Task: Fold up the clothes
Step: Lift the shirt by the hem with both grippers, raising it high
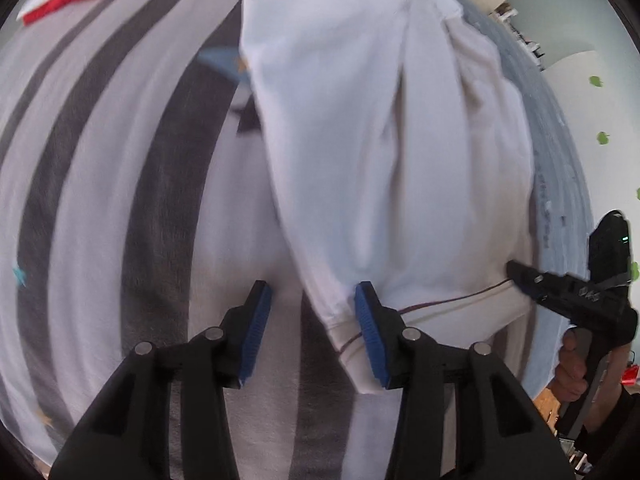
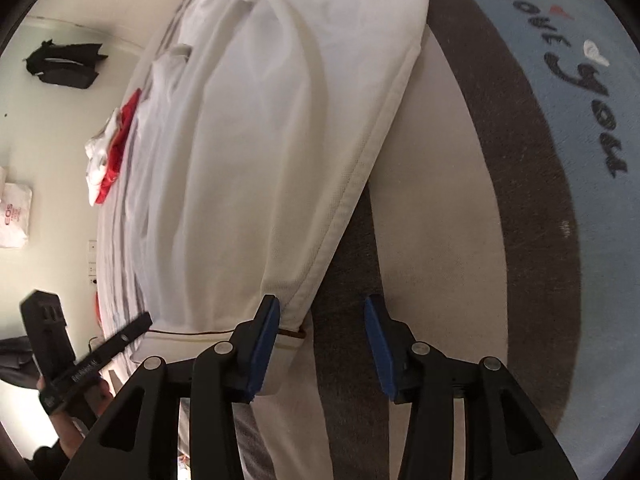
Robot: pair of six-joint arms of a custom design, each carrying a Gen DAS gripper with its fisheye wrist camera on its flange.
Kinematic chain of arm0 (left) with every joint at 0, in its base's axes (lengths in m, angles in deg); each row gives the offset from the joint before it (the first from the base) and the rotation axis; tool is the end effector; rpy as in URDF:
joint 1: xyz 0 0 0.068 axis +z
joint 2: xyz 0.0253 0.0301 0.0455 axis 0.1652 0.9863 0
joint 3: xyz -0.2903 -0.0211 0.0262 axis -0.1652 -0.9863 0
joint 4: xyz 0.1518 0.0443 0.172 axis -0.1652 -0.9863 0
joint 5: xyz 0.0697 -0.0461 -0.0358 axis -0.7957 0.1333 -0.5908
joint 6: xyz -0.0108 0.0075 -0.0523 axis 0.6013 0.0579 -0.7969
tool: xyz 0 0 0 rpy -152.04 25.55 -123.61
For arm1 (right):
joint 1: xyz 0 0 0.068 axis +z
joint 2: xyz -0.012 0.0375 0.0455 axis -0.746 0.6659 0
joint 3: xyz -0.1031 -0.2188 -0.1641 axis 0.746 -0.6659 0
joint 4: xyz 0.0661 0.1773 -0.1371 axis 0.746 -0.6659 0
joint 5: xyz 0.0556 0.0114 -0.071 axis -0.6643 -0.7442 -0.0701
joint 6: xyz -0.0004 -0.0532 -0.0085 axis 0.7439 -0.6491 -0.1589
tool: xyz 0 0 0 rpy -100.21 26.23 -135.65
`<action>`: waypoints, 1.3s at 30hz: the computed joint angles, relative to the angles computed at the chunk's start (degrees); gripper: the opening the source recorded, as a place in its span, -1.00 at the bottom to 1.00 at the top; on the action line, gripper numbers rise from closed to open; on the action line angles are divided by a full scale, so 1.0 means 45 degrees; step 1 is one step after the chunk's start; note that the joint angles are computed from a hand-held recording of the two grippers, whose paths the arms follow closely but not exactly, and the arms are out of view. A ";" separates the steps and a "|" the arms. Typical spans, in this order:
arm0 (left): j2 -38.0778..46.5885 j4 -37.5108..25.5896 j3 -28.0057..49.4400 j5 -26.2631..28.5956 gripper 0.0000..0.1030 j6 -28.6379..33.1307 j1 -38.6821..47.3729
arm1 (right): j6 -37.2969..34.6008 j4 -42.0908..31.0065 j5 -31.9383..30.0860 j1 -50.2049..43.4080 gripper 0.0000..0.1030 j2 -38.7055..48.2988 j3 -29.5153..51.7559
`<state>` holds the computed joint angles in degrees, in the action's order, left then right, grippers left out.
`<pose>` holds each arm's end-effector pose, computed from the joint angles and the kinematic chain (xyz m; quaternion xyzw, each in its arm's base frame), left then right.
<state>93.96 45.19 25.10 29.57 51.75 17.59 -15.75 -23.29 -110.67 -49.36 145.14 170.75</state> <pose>0.2995 0.0298 0.2183 -0.0898 0.9741 -0.1743 0.1125 0.3465 0.0110 0.2290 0.0521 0.9635 0.2594 0.0407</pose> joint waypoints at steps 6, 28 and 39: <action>0.0223 0.0375 0.0217 0.0237 -0.20 -0.0340 0.0345 | 0.0508 0.0719 -0.0422 -0.0502 -0.19 -0.0070 0.0091; 0.3004 0.1450 0.3165 0.0246 -0.20 0.0637 0.1051 | 0.0979 0.1840 -0.0210 -0.1085 -0.66 0.3001 0.3725; 0.3461 -0.0420 0.6035 0.0792 -0.94 0.0587 0.1978 | 0.0945 0.1188 0.0636 -0.0900 -0.94 0.2816 0.4629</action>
